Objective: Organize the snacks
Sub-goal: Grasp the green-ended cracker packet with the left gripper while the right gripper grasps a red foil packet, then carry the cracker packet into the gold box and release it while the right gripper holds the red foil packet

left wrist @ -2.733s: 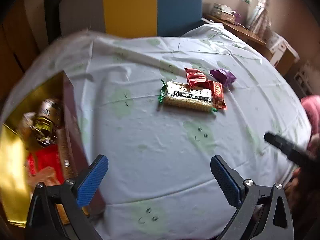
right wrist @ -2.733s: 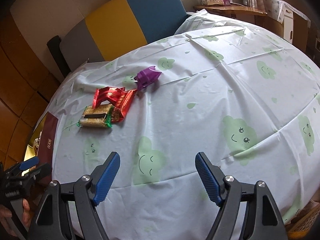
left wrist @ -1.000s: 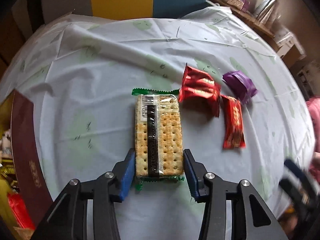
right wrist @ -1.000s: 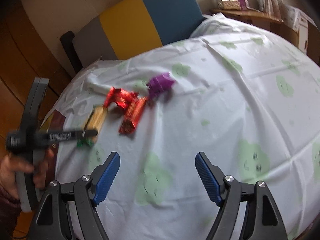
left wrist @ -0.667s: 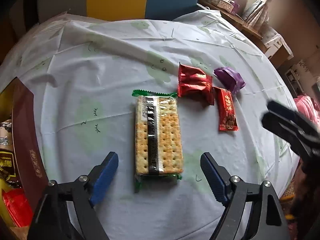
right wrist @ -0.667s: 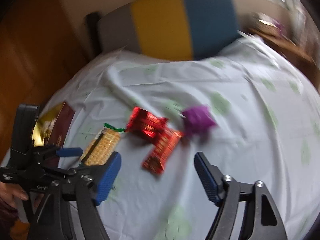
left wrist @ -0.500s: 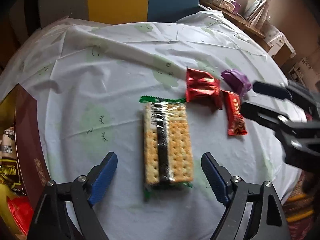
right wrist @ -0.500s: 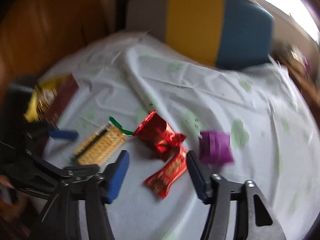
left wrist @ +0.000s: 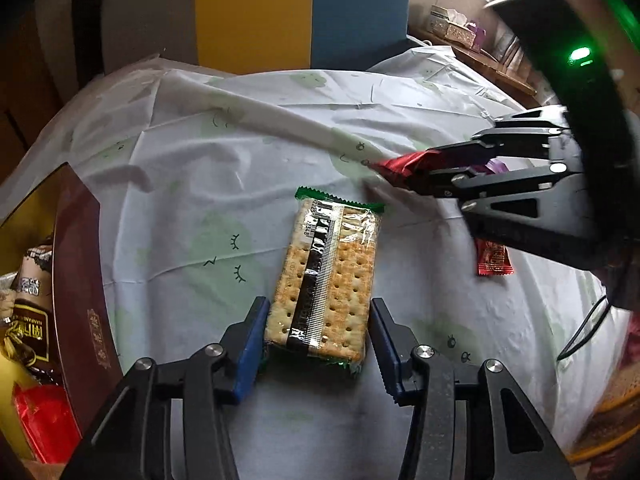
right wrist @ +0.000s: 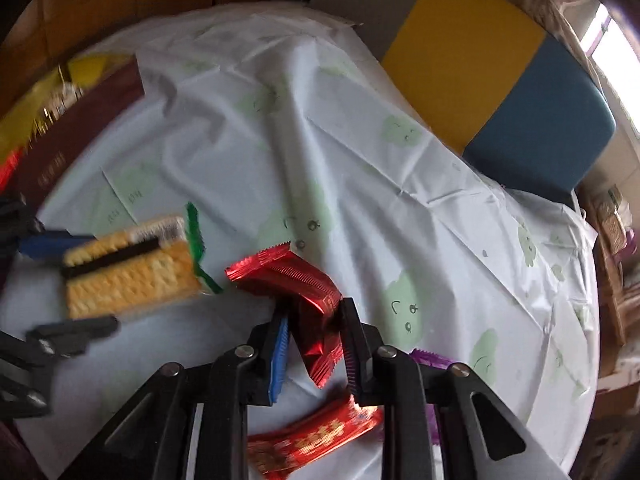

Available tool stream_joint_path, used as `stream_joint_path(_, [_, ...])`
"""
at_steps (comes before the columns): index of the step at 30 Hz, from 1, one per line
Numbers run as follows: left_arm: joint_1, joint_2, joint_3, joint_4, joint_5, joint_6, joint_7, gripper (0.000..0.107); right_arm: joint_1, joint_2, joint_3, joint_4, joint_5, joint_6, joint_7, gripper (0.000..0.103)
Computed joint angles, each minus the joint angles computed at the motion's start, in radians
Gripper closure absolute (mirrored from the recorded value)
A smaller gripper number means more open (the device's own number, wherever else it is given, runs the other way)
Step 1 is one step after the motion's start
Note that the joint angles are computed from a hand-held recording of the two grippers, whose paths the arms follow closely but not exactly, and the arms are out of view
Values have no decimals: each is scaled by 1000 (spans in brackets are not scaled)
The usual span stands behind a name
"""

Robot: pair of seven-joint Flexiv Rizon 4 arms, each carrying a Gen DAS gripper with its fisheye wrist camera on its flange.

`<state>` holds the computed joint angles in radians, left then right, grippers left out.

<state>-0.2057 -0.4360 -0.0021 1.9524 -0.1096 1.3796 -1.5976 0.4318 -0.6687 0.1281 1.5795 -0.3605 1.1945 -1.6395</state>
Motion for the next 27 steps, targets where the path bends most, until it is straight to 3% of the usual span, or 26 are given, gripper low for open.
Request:
stream_joint_path(2, [-8, 9, 9, 12, 9, 4, -7, 57, 3, 44, -7, 57, 3, 46, 25, 79])
stream_joint_path(4, [-18, 23, 19, 26, 20, -1, -19, 57, -35, 91, 46, 106, 51, 70, 17, 79])
stream_joint_path(6, [-19, 41, 15, 52, 24, 7, -24, 57, -79, 143, 106, 164, 112, 74, -10, 79])
stream_joint_path(12, [-51, 84, 36, 104, 59, 7, -90, 57, -101, 288, 151, 367, 220, 70, 16, 79])
stream_joint_path(15, [-62, 94, 40, 110, 82, -3, -117, 55, -71, 303, 111, 436, 206, 93, 82, 79])
stream_joint_path(17, [0, 104, -44, 138, 16, 6, -42, 40, -82, 302, 123, 456, 233, 120, 100, 77])
stream_joint_path(18, [36, 108, -94, 156, -35, 13, 9, 21, -90, 303, 131, 462, 247, 135, 103, 77])
stream_joint_path(19, [64, 113, -140, 173, -98, 10, 66, 9, -88, 306, 129, 471, 249, 150, 115, 76])
stream_joint_path(27, [15, 136, -95, 188, -111, 7, 93, 7, -177, 323, 213, 474, 352, 167, 22, 60])
